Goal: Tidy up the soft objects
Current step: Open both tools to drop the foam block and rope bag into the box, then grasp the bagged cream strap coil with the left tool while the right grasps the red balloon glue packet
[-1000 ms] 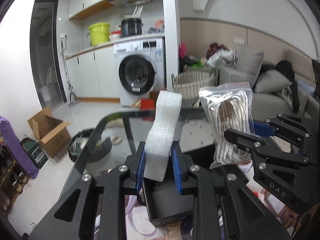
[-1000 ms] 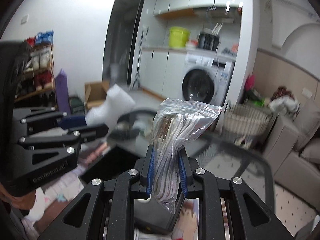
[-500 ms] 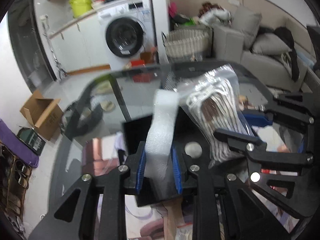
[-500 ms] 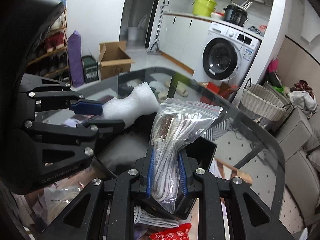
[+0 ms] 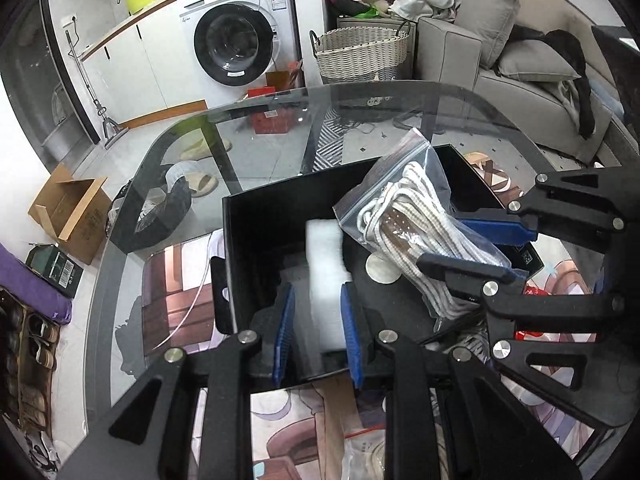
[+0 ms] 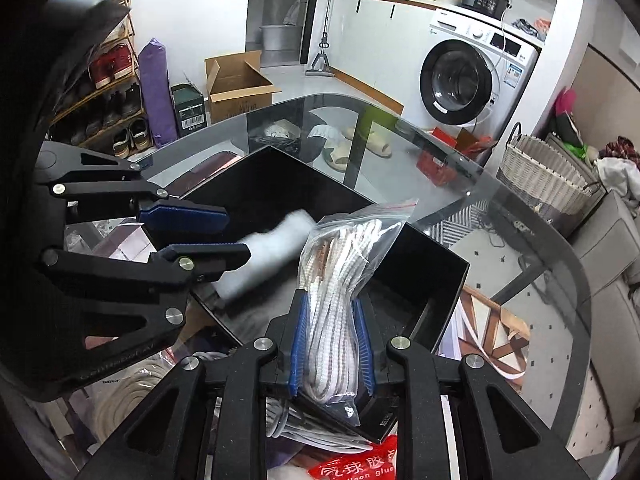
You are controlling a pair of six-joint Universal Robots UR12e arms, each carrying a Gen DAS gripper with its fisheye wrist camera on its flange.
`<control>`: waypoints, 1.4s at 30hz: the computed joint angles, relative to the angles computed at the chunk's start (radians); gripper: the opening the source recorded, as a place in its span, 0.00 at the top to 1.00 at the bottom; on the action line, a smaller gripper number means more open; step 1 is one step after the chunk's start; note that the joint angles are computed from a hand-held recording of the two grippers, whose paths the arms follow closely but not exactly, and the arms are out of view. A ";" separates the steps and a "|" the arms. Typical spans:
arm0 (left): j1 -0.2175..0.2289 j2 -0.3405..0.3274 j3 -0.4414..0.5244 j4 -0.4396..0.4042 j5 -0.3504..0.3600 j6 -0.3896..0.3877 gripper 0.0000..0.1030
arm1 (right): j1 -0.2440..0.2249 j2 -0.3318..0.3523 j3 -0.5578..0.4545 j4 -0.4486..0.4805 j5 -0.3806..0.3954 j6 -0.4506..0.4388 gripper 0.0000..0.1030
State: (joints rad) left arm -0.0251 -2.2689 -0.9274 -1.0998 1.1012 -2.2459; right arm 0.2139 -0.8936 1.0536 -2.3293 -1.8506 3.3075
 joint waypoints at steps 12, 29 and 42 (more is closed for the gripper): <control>-0.005 -0.007 0.015 0.013 0.039 0.004 0.64 | -0.013 -0.009 -0.001 0.024 0.052 0.043 0.71; 0.036 0.090 -0.077 -0.248 -0.007 0.205 0.46 | -0.021 -0.186 0.215 -0.011 0.116 0.077 0.51; 0.022 0.106 -0.144 -0.207 0.082 0.219 0.44 | -0.031 -0.183 0.254 0.125 0.158 0.109 0.49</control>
